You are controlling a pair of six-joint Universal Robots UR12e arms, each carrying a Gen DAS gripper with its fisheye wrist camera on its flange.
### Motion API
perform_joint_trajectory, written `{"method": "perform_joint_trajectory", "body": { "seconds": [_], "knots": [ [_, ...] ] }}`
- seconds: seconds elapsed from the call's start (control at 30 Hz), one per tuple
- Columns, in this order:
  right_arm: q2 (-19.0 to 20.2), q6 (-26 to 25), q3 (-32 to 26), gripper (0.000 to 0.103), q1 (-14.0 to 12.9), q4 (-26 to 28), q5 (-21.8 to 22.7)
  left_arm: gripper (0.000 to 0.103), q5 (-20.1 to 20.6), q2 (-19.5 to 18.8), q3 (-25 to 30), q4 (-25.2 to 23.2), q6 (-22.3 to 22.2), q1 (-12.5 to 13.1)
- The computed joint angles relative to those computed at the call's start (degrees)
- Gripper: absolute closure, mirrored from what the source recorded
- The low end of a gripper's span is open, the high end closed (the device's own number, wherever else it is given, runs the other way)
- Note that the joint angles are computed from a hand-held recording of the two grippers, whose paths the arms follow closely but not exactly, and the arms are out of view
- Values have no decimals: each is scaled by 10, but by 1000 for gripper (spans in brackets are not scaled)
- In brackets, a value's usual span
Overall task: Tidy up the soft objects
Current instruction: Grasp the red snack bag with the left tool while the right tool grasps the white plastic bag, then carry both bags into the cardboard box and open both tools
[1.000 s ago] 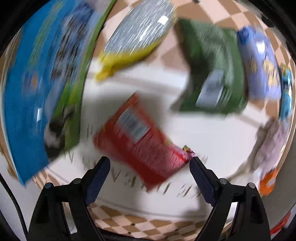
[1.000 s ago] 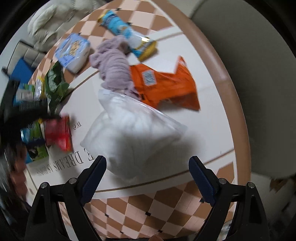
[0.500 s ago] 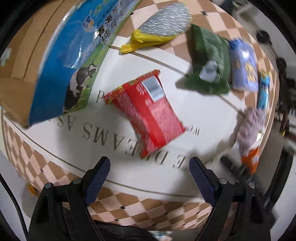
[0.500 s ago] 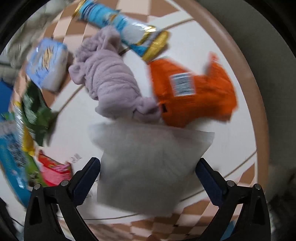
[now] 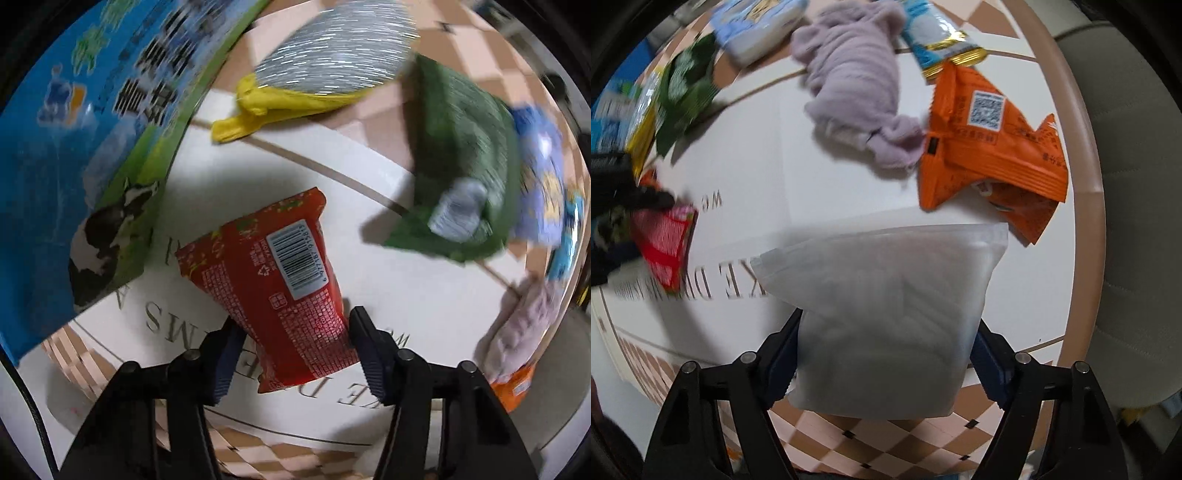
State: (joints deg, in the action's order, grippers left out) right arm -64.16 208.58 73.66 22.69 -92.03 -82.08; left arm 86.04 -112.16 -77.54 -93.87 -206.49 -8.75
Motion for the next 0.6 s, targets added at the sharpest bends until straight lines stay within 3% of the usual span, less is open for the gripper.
{"method": "perform_joint_trajectory", "body": {
  "seconds": [0.1, 0.17, 0.23, 0.33, 0.43, 0.53, 0.6],
  "knots": [
    [-9, -23, 8, 21, 1, 11, 10, 56, 69, 8, -6, 12, 125, -30],
    [-19, -26, 20, 21, -1, 9, 19, 55, 94, 16, -16, 13, 191, -45],
    [-25, -16, 31, 18, -4, -7, 31, 54, 94, 16, -14, -3, 228, -49],
    [-49, 13, 61, 5, -14, -23, 40, 49, 60, 4, 5, -21, 210, -36],
    [-61, 35, 76, 4, -17, -20, 48, 50, 30, -15, 34, -31, 167, -14],
    [-79, 69, 105, 4, -22, -28, 79, 58, 24, -24, 60, -38, 169, -2],
    [-96, 73, 127, 6, -19, -47, 74, 62, 39, -25, 70, -34, 193, -2]
  ]
}}
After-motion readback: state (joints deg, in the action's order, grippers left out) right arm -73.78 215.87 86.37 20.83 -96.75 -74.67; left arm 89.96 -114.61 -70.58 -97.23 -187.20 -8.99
